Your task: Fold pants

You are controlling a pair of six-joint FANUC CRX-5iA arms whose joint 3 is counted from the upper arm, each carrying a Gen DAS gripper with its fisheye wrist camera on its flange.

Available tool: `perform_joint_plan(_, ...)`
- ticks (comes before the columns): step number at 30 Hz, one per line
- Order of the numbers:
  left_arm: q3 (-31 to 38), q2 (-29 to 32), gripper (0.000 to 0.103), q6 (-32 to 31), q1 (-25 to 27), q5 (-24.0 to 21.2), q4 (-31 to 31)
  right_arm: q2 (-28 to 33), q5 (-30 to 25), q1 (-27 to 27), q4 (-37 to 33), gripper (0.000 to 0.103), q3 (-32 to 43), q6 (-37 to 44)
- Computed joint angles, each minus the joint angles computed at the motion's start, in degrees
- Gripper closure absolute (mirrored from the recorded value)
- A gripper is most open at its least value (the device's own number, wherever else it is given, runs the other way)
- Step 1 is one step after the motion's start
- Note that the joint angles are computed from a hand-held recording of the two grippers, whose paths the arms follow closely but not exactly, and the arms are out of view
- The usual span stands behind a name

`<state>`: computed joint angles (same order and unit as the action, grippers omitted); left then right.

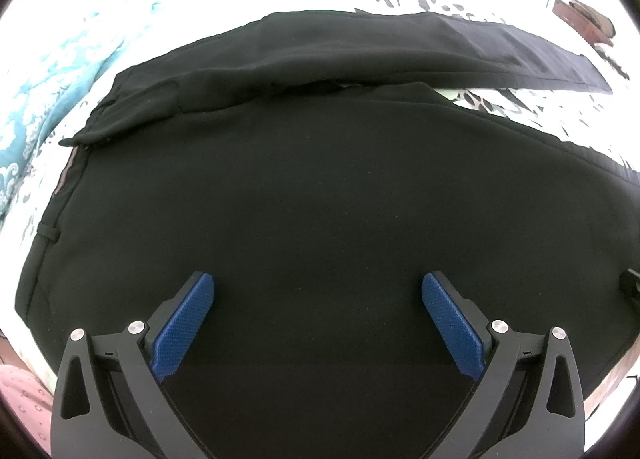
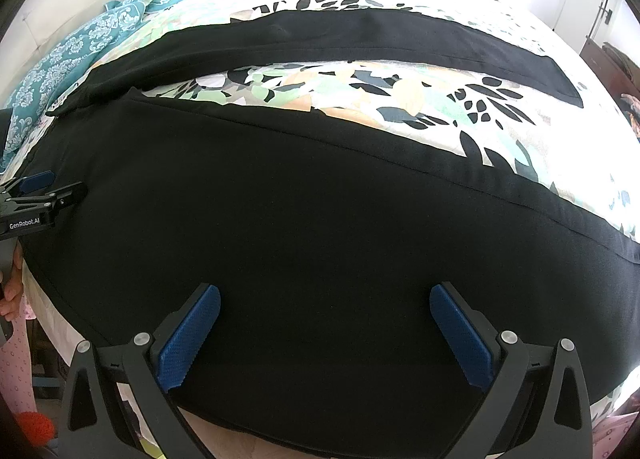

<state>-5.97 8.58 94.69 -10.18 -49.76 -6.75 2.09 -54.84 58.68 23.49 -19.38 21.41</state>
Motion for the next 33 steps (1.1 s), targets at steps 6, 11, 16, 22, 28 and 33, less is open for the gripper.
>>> perform_joint_plan(6,0.47,0.07,0.0,-1.09,0.74,-1.4,1.95,-0.87,1.97,1.71,7.31,0.0,-3.89,-7.16)
perform_joint_plan(11,1.27,-1.84,0.001,0.69,2.6,-3.3,4.04,-1.52,1.86,1.0,4.72,0.0,-2.83,-3.24)
perform_joint_plan(16,6.41,-0.7,0.001,5.15,4.53,-0.84,0.36,-5.46,4.19,-0.74,7.68,0.0,-4.9,-8.38)
perform_joint_plan(22,16.54,6.92,0.001,14.58,6.75,-1.88,-3.22,-9.1,5.85,-6.88,9.45,0.0,-6.54,-10.52)
perform_joint_plan(28,17.93,13.56,0.0,16.4,8.05,-0.57,-3.83,-7.85,10.14,-23.78,5.63,0.0,-0.83,3.21)
perform_joint_plan(33,11.88,10.63,0.0,20.21,7.4,8.11,-7.37,4.27,5.79,-39.93,-8.7,0.0,15.63,25.81)
